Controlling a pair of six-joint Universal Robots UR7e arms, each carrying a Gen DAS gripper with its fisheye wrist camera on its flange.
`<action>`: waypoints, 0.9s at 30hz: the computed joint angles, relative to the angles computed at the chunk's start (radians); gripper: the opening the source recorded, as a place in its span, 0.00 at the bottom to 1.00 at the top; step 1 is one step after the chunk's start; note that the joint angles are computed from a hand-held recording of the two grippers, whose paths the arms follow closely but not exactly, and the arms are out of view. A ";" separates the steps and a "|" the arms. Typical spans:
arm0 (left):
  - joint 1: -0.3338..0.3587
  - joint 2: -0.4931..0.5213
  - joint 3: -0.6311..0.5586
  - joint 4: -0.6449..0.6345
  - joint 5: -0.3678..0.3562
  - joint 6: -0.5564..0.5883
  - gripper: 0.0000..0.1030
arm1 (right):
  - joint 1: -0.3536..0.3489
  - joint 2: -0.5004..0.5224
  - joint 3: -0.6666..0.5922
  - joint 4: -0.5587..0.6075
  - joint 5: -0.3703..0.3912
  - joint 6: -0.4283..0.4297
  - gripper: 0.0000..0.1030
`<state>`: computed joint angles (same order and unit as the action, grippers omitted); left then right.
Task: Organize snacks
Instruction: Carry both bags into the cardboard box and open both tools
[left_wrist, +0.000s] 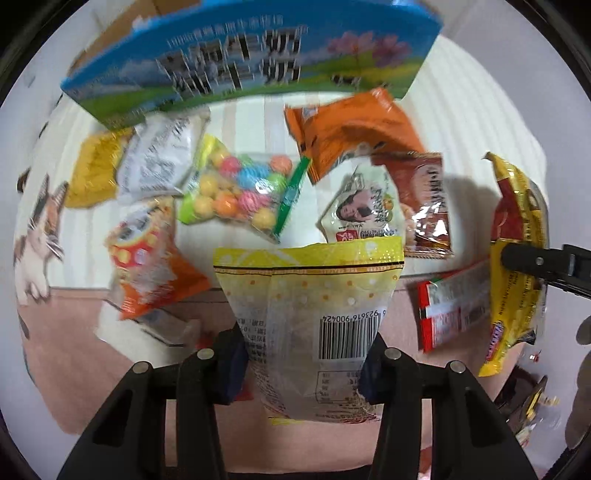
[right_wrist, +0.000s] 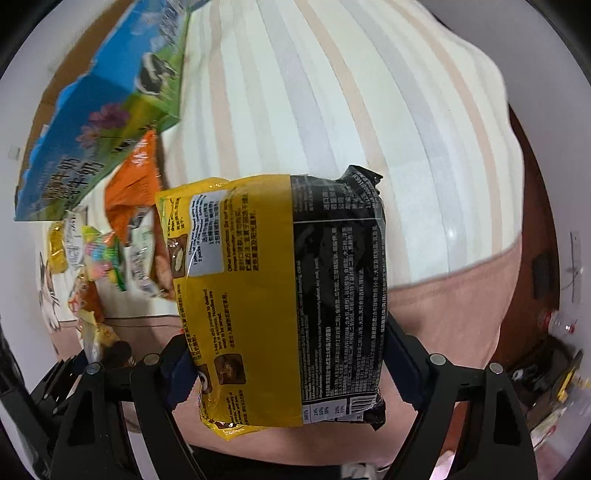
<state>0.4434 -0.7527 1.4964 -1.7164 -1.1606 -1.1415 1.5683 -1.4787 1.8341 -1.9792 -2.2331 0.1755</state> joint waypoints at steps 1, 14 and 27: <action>-0.005 -0.015 0.002 0.006 0.007 0.012 0.42 | 0.012 -0.009 0.004 0.002 0.007 0.016 0.85; 0.037 -0.053 -0.224 0.145 0.186 0.208 0.42 | 0.227 0.054 -0.102 -0.079 0.120 0.097 0.85; 0.240 0.225 -0.793 0.291 0.205 0.316 0.43 | 0.284 0.391 -0.557 -0.002 0.099 0.009 0.85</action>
